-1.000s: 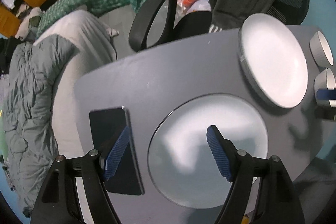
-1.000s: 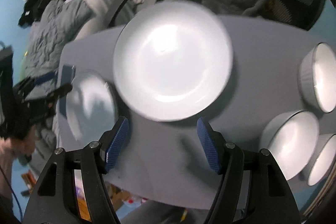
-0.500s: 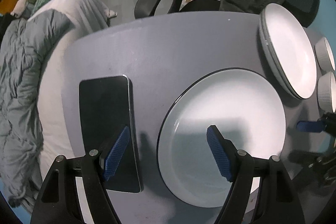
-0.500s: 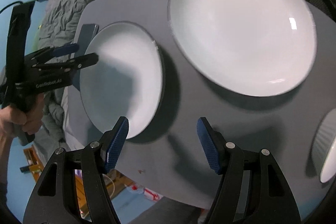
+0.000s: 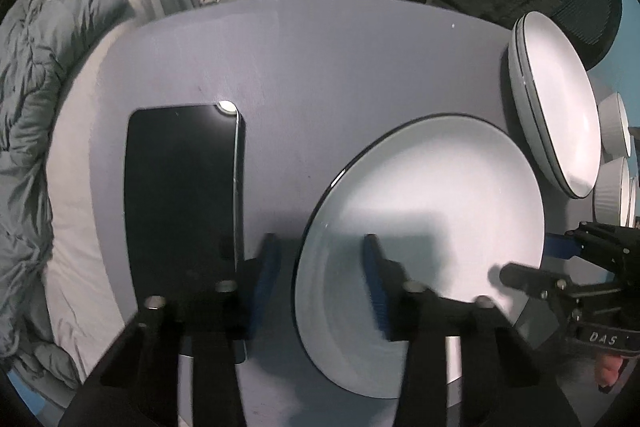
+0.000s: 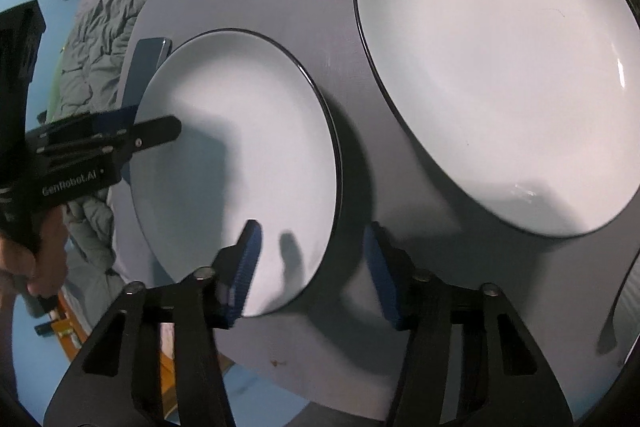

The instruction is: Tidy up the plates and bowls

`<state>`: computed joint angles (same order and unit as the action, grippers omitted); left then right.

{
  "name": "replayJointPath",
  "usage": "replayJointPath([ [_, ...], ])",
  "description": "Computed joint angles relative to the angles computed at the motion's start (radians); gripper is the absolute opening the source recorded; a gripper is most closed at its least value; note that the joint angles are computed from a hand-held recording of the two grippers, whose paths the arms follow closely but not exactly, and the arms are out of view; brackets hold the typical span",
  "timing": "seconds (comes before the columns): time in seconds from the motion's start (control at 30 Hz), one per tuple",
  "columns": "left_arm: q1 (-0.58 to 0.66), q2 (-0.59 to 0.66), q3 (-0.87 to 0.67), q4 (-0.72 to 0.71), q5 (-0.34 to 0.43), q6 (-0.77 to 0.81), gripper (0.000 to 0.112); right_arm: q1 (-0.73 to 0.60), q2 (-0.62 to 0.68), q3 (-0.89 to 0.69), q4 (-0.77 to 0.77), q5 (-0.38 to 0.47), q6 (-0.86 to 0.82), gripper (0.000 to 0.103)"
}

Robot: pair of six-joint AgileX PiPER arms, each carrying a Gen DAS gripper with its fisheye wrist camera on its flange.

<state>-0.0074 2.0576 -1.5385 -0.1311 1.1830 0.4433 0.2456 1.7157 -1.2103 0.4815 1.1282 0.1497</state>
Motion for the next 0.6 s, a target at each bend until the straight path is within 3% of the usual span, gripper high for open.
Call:
replayJointPath([
  [0.1, 0.008, -0.003, 0.007, -0.021, -0.002, -0.008, 0.031, 0.017, 0.007, -0.007, -0.008, -0.010, 0.014, 0.040],
  [0.17, 0.011, -0.007, 0.012, -0.025, -0.009, -0.014, 0.030, 0.015, 0.009, -0.007, -0.002, -0.009, 0.005, 0.027],
  [0.3, 0.016, -0.021, 0.032, -0.023, -0.014, -0.035, 0.027, 0.027, 0.009, -0.007, -0.044, -0.010, 0.027, 0.017],
  [0.6, 0.018, -0.130, 0.209, -0.021, -0.066, -0.066, 0.026, 0.018, 0.004, -0.007, -0.067, 0.022, -0.008, 0.015],
])
